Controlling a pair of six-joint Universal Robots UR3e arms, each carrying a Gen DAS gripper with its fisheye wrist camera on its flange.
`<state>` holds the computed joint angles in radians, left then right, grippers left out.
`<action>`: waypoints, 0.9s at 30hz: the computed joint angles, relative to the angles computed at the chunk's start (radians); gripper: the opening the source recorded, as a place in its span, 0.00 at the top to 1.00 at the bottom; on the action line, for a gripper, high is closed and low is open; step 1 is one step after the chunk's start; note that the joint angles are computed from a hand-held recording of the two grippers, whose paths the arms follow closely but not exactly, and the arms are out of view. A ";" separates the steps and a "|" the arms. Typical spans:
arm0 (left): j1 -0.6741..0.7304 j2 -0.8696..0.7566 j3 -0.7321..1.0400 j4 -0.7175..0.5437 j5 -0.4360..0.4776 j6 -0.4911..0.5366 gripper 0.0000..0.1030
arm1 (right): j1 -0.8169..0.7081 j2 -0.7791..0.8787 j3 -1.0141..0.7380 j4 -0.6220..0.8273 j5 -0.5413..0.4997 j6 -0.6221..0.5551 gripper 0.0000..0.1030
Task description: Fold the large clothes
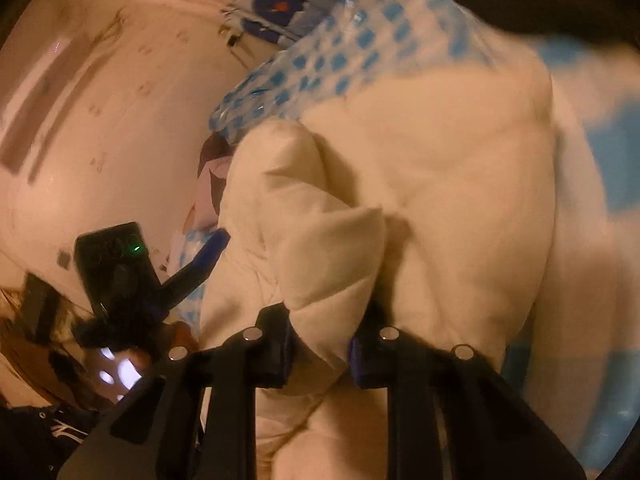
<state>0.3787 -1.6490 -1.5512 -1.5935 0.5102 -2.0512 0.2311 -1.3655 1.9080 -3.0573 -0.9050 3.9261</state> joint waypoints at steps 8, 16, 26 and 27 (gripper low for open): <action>0.020 0.031 -0.063 0.071 -0.013 -0.012 0.07 | 0.131 -0.192 -0.084 0.080 -0.401 0.076 0.41; 0.072 0.099 -0.119 0.111 -0.057 -0.107 0.07 | 0.220 0.321 -0.238 -0.597 -0.612 0.542 0.26; -0.054 -0.101 -0.160 0.794 0.075 -0.604 0.07 | 0.081 0.516 -0.654 0.009 -0.362 0.304 0.44; -0.044 -0.094 -0.152 0.753 0.064 -0.578 0.07 | 0.100 0.456 -0.615 0.019 -0.414 0.276 0.44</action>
